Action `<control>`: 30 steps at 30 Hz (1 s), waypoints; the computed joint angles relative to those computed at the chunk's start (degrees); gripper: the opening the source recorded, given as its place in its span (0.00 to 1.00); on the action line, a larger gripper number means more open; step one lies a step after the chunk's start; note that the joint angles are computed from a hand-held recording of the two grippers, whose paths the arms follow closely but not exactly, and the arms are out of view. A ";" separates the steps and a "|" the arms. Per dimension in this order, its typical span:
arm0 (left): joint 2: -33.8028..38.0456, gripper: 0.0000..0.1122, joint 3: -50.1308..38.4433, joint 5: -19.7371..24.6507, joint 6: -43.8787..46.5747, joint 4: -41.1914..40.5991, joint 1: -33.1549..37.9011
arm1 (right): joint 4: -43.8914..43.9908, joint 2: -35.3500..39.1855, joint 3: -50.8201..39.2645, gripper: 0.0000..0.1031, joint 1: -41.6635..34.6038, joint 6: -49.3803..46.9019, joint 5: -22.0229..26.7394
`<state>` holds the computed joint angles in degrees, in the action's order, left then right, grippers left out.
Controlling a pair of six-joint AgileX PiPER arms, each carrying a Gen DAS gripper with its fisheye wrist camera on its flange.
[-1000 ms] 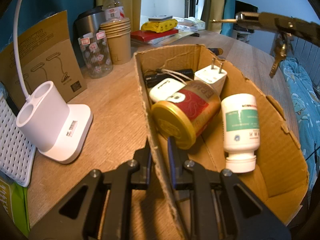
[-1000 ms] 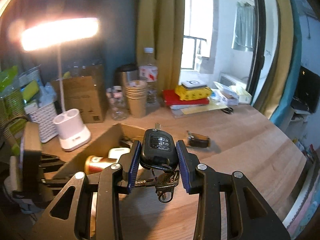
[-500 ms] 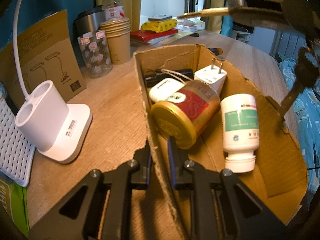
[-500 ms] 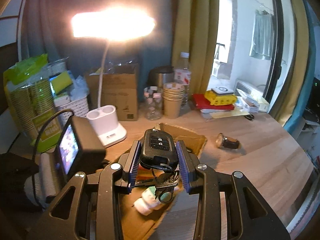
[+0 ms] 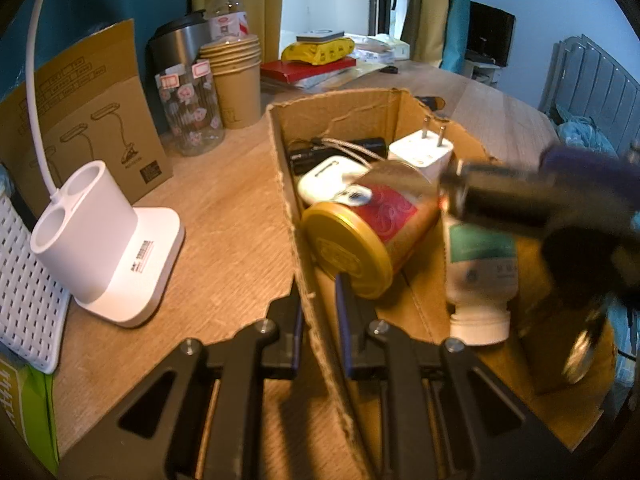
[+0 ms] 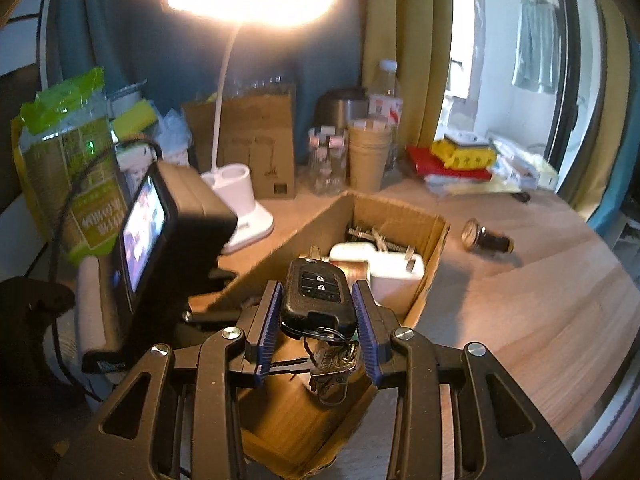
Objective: Organize rigid objects
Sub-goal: 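Carry the key fob with the right gripper into the box and release it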
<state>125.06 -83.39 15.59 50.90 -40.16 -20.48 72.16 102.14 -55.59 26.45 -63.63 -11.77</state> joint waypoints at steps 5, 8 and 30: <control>-0.01 0.14 0.03 -0.01 0.09 -0.11 0.01 | -5.48 1.64 0.85 0.36 -0.65 6.48 1.43; -0.01 0.14 0.03 -0.01 0.09 -0.11 0.01 | -9.56 2.35 1.02 0.36 -1.17 10.87 1.93; -0.08 0.14 0.26 -0.18 0.35 -0.45 -0.07 | -6.12 3.67 0.19 0.40 -1.09 7.34 2.90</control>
